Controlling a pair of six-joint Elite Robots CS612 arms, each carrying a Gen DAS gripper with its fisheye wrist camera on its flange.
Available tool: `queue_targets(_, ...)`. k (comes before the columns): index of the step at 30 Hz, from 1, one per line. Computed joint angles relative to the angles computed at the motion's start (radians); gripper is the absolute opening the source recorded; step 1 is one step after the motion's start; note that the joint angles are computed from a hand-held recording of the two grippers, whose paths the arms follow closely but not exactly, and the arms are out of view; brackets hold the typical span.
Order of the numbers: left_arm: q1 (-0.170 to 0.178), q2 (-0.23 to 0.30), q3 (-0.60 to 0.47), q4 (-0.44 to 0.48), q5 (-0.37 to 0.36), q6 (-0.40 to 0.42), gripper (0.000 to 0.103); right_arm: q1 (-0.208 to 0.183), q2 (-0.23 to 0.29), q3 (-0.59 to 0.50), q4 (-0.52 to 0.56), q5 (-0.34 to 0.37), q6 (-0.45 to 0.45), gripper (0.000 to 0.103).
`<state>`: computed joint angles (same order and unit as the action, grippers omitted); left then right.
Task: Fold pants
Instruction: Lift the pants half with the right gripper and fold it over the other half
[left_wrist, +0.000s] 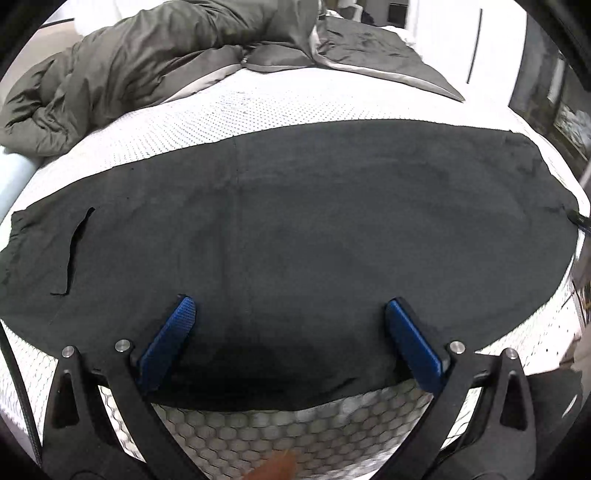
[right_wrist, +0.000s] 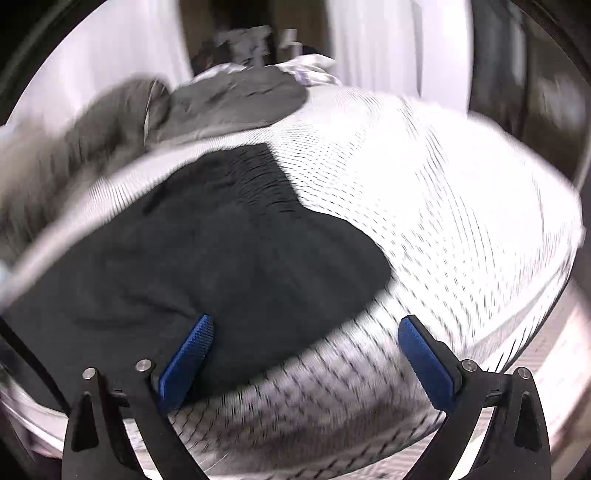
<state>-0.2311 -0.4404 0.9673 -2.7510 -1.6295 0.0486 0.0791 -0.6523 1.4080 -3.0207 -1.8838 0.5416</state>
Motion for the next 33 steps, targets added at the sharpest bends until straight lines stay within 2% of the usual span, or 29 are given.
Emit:
queue_targets(3, 0.0, 0.027, -0.074, 0.026, -0.076, -0.011, 0.102, -0.033, -0.024, 0.089, -0.164, 0.207, 0.086, 0.102)
queue_targets(5, -0.013, 0.037, -0.102, 0.038, -0.115, -0.004, 0.102, -0.048, -0.013, 0.104, -0.257, 0.328, 0.133, 0.097)
queue_targets(7, -0.03, 0.05, -0.136, 0.055, -0.127, 0.014, 0.102, -0.06, 0.0, 0.108, -0.31, 0.397, 0.164, 0.096)
queue_targets(12, -0.072, 0.09, -0.238, 0.13, -0.119, 0.022, 0.102, -0.074, 0.027, 0.06, -0.287, 0.425, 0.211, 0.096)
queue_targets(15, -0.082, 0.096, -0.27, 0.142, -0.118, 0.034, 0.102, -0.062, 0.017, 0.022, -0.185, 0.393, 0.146, 0.093)
queue_targets(16, -0.081, 0.106, -0.294, 0.149, -0.124, 0.041, 0.102, -0.05, 0.002, 0.032, -0.176, 0.361, 0.136, 0.092)
queue_targets(19, -0.083, 0.128, -0.342, 0.171, -0.14, 0.044, 0.102, -0.047, -0.007, 0.064, -0.303, 0.351, 0.093, 0.092)
queue_targets(21, -0.085, 0.134, -0.343, 0.182, -0.148, 0.036, 0.102, -0.057, 0.004, 0.06, -0.339, 0.372, 0.095, 0.092)
queue_targets(22, -0.086, 0.136, -0.339, 0.186, -0.153, 0.029, 0.102, -0.065, 0.009, 0.057, -0.334, 0.385, 0.12, 0.088)
queue_targets(24, -0.085, 0.135, -0.324, 0.207, -0.174, 0.028, 0.102, -0.088, 0.042, 0.021, -0.342, 0.459, 0.184, 0.082)
queue_targets(26, -0.086, 0.128, -0.285, 0.178, -0.163, 0.038, 0.102, -0.097, 0.059, -0.009, -0.292, 0.454, 0.207, 0.079)
queue_targets(28, -0.083, 0.117, -0.239, 0.112, -0.157, 0.043, 0.102, -0.099, 0.072, -0.031, -0.28, 0.454, 0.207, 0.079)
queue_targets(31, -0.074, 0.112, -0.218, 0.079, -0.184, 0.051, 0.102, -0.094, 0.099, -0.07, -0.336, 0.466, 0.223, 0.075)
queue_targets(33, -0.068, 0.111, -0.212, 0.067, -0.195, 0.048, 0.102, -0.088, 0.11, -0.102, -0.329, 0.475, 0.2, 0.07)
